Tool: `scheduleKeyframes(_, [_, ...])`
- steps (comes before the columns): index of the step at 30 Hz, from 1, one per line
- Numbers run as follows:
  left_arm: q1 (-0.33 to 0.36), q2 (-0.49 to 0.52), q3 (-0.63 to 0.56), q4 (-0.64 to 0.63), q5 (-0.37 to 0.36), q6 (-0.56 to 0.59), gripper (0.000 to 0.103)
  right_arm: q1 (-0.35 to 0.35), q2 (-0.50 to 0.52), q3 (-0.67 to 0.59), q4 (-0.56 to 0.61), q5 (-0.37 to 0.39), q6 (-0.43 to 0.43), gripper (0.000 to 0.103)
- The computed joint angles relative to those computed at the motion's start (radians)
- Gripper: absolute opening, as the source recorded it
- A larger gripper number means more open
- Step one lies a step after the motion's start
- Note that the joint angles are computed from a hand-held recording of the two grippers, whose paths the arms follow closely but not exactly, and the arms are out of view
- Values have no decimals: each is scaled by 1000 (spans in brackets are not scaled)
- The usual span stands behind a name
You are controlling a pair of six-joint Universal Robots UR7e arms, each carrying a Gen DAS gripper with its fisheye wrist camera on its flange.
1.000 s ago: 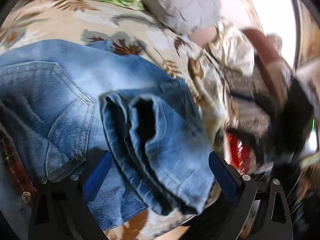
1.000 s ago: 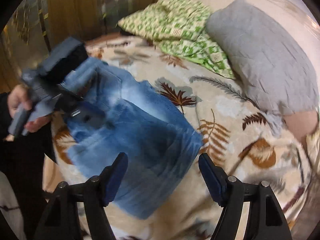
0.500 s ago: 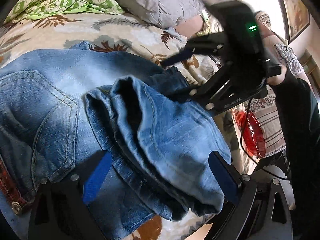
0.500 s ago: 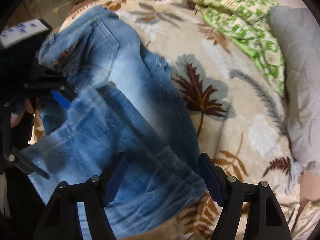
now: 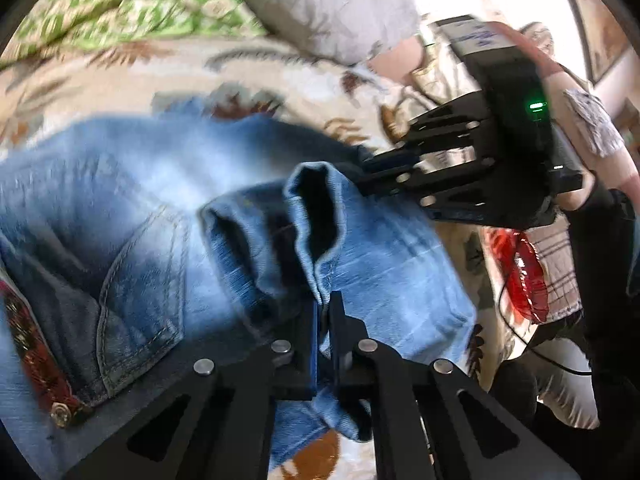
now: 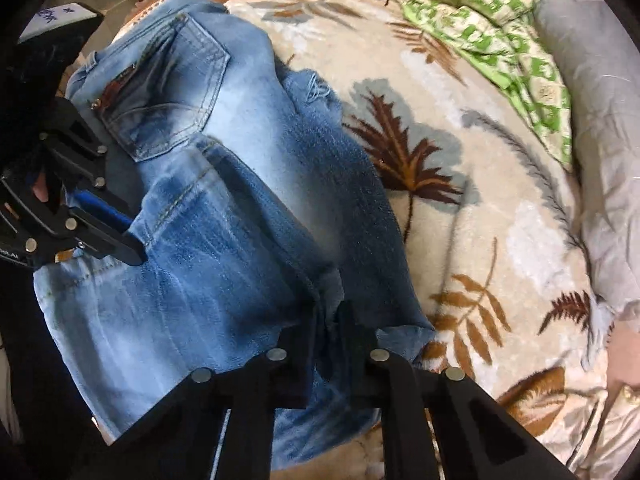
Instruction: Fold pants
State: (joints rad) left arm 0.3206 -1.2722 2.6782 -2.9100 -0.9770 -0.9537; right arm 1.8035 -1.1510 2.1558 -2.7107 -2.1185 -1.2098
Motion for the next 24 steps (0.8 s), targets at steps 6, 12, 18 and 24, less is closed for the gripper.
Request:
scheduleKeyframes(6, [-26,-27,-64,112,55,50,4,-16,-95,57,-84,97,26,8])
scheduleKeyframes(12, [-14,-23,-76,143,44,14,4,-30,-116,50,-66,132,51,7])
scheduleKeyframes(18, [68,1,-83,116,58,32,4,-33,-35,52,-189,97,64,7])
scheduleKeyframes(24, [160,33,-139,143,18,106,5,-61,-8,28,-214,90,146,7])
